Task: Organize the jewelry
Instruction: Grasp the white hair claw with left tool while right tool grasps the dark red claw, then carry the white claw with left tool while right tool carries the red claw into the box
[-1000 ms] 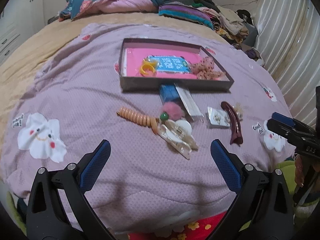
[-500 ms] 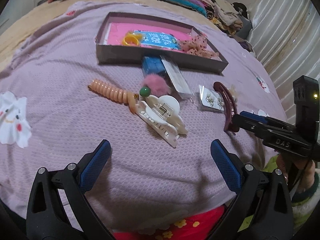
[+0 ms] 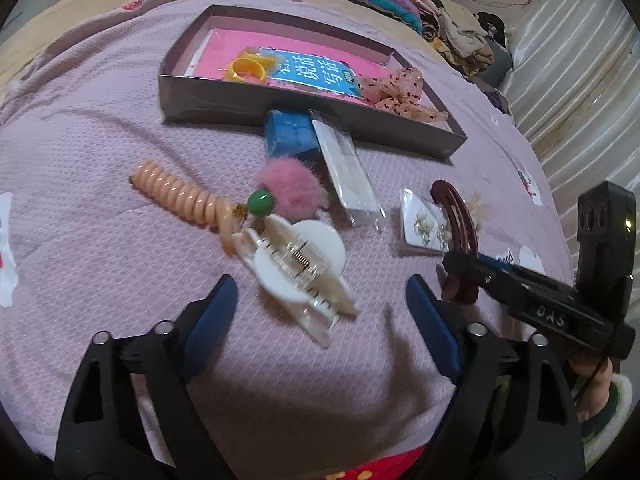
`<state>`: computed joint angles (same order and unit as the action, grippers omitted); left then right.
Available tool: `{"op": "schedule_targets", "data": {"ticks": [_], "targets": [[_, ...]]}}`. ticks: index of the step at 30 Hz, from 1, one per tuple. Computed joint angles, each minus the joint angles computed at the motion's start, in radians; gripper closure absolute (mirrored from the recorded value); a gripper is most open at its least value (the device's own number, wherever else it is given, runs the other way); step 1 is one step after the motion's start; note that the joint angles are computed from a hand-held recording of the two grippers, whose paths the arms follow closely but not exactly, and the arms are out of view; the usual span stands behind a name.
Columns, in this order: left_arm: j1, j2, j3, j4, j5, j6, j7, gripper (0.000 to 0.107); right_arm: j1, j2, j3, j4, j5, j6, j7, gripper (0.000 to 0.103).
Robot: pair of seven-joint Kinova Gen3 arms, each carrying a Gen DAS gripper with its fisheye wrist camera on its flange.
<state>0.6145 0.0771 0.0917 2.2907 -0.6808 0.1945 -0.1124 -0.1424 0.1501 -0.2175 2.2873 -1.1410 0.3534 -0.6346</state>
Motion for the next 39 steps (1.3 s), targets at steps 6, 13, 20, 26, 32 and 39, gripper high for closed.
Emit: {"op": "schedule_targets", "data": {"ticks": [6, 13, 20, 26, 32, 39], "targets": [[0.026, 0.020, -0.024, -0.014, -0.044, 0.032, 0.057, 0.062, 0.035, -0.022, 0.028, 0.021, -0.107, 0.055, 0.126, 0.088], [-0.017, -0.034, -0.010, 0.055, -0.039, -0.033, 0.042, 0.077, 0.009, -0.060, 0.064, 0.044, -0.107, 0.044, 0.128, 0.090], [-0.079, -0.104, 0.074, 0.087, 0.002, -0.024, -0.005, 0.086, -0.013, -0.120, 0.103, 0.064, -0.109, 0.050, 0.141, 0.091], [-0.108, -0.153, 0.105, 0.107, 0.116, -0.041, -0.142, 0.089, -0.036, -0.148, 0.124, 0.069, -0.073, 0.047, 0.102, 0.091], [-0.169, -0.195, 0.158, 0.107, 0.177, -0.012, -0.215, 0.090, -0.061, -0.174, 0.132, 0.069, -0.055, 0.052, 0.076, 0.091], [-0.239, -0.243, 0.177, 0.095, 0.265, 0.013, -0.337, 0.094, -0.107, -0.198, 0.134, 0.038, 0.018, 0.023, 0.001, 0.091]]}}
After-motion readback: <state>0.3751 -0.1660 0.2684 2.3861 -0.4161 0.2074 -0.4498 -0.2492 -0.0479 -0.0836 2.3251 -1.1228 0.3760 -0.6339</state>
